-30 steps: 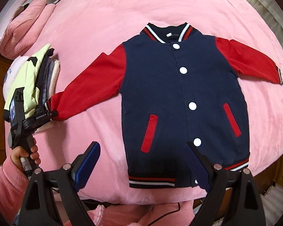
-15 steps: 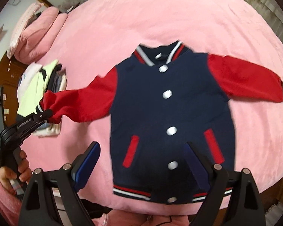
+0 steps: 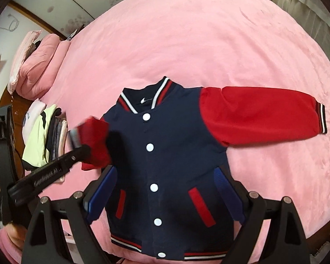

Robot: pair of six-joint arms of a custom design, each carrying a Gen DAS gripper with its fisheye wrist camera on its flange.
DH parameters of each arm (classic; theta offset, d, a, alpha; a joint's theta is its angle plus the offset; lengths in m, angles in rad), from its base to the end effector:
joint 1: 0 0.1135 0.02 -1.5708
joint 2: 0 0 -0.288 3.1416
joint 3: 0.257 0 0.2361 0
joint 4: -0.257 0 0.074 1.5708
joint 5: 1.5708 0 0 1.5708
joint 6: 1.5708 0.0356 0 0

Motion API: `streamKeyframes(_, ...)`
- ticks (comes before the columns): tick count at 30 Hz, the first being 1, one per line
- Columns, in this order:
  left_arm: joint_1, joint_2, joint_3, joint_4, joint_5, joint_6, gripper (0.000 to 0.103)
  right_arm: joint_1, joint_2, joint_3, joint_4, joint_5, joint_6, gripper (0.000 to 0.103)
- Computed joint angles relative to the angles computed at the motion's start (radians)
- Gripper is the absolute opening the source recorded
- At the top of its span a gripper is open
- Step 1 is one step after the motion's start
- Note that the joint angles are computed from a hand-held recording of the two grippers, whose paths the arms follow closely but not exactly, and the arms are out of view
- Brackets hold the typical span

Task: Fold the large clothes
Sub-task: 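Fold the held sleeve across the jacket front toward the other sleeve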

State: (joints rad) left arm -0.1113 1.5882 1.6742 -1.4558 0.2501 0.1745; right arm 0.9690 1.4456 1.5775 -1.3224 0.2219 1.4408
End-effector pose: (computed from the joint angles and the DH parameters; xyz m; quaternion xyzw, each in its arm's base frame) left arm 0.2664 -0.0386 0.3746 0.1530 0.9753 -0.1209 0.1034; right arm 0.1440 0.1958 0.3878 0.2484 0.9440 0.1365 0.1687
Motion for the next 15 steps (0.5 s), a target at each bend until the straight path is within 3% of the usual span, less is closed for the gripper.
streamKeyframes(2, -0.011, -0.006, -0.002, -0.004, 0.019, -0.003, 0.083, -0.014, -0.029, -0.043, 0.032, -0.008, -0.011, 0.090)
streamKeyframes(3, -0.013, -0.022, -0.009, 0.007, 0.023, -0.015, 0.089, -0.025, -0.044, -0.070, 0.054, -0.018, -0.020, 0.090)
streamKeyframes(8, 0.018, -0.004, -0.010, 0.001, -0.039, -0.018, 0.089, -0.096, -0.087, -0.203, 0.204, -0.102, -0.081, 0.090)
streamKeyframes(15, 0.112, 0.073, -0.027, -0.005, -0.162, -0.035, 0.089, -0.197, -0.063, -0.449, 0.612, -0.305, -0.116, 0.089)
